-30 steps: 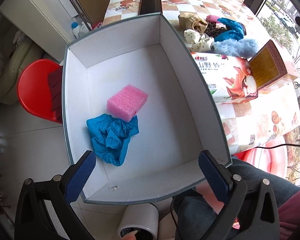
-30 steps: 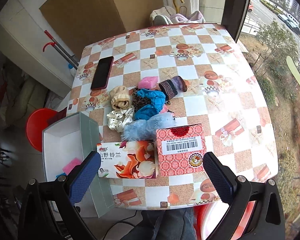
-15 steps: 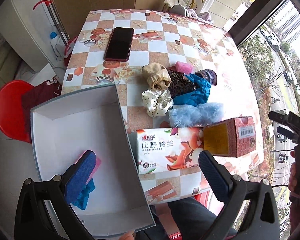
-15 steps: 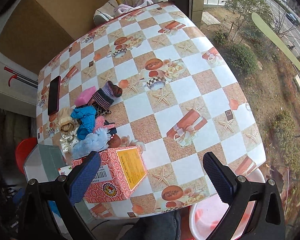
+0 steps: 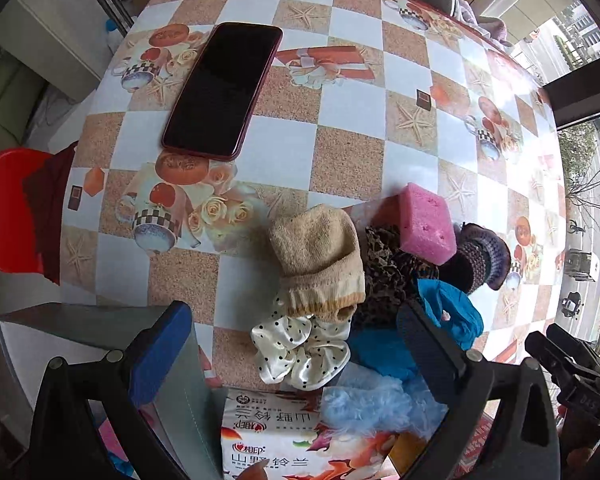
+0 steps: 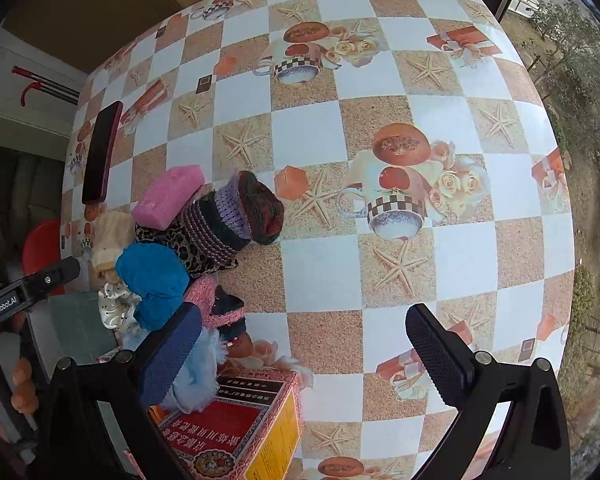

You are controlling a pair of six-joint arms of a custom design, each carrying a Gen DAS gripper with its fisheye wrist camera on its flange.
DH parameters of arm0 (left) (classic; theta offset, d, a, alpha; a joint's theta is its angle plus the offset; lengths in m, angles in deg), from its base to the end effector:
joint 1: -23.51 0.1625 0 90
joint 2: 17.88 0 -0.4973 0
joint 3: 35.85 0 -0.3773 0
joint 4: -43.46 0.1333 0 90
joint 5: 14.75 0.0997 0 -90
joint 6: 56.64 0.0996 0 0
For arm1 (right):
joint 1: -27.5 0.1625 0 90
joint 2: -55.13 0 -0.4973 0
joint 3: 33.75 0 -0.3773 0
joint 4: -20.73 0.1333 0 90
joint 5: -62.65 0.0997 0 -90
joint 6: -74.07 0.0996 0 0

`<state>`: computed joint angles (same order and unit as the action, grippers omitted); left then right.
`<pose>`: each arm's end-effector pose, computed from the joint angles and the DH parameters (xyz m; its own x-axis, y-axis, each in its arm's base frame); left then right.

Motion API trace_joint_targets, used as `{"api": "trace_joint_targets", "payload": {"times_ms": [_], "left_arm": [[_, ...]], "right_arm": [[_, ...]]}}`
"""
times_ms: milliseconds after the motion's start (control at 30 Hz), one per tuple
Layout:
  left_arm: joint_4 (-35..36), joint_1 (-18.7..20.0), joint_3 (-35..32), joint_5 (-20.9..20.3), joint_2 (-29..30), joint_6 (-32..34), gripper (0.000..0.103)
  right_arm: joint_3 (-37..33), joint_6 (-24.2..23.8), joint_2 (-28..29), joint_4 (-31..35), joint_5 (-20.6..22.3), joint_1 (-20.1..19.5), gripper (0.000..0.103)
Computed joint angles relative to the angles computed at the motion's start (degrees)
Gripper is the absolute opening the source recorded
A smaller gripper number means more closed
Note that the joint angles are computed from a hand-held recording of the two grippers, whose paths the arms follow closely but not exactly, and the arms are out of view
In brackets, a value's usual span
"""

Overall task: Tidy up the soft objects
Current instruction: 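Grasp the beige knit sock with the left tool while the right tool grasps the purple knit slipper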

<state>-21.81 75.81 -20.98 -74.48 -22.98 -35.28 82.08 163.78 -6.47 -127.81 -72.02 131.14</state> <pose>-0.4055 -0.8248 0.0153 -0.2902 0.9398 -0.1806 0.6547 0.3326 0.6788 0.1940 -0.5310 0.2307 -0.2387 0.9684 -0.0716 0.7024 0.1213 -0.7014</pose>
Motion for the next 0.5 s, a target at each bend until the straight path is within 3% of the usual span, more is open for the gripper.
{"api": "trace_joint_targets", "payload": {"times_ms": [200, 300, 400, 433, 467, 500], "left_arm": [[-3.77, -0.21, 4.10, 5.16, 1.10, -1.78, 0.101], [-2.61, -0.18, 2.84, 6.41, 2.43, -2.38, 0.089], [-0.33, -0.19, 2.24, 7.97, 3.48, -2.72, 0.079], [1.14, -0.12, 1.23, 8.12, 4.14, -2.78, 0.071], [3.75, 0.01, -1.17, 7.78, 5.30, -3.17, 0.065], [6.01, 0.12, -3.57, 7.42, 6.38, -3.71, 0.046]], "right_arm": [[-2.52, -14.16, 1.64, -4.44, 2.36, -5.41, 0.103], [-4.14, -20.18, 2.89, -5.60, 4.06, -7.64, 0.103], [-4.33, -22.22, 3.72, -7.31, 5.96, -9.23, 0.103], [-4.05, -22.11, 3.86, -8.15, 6.42, -9.54, 0.094], [-3.64, -22.22, 3.89, -9.29, 7.18, -9.85, 0.074], [-3.40, -22.36, 3.87, -9.82, 8.19, -10.16, 0.067]]}}
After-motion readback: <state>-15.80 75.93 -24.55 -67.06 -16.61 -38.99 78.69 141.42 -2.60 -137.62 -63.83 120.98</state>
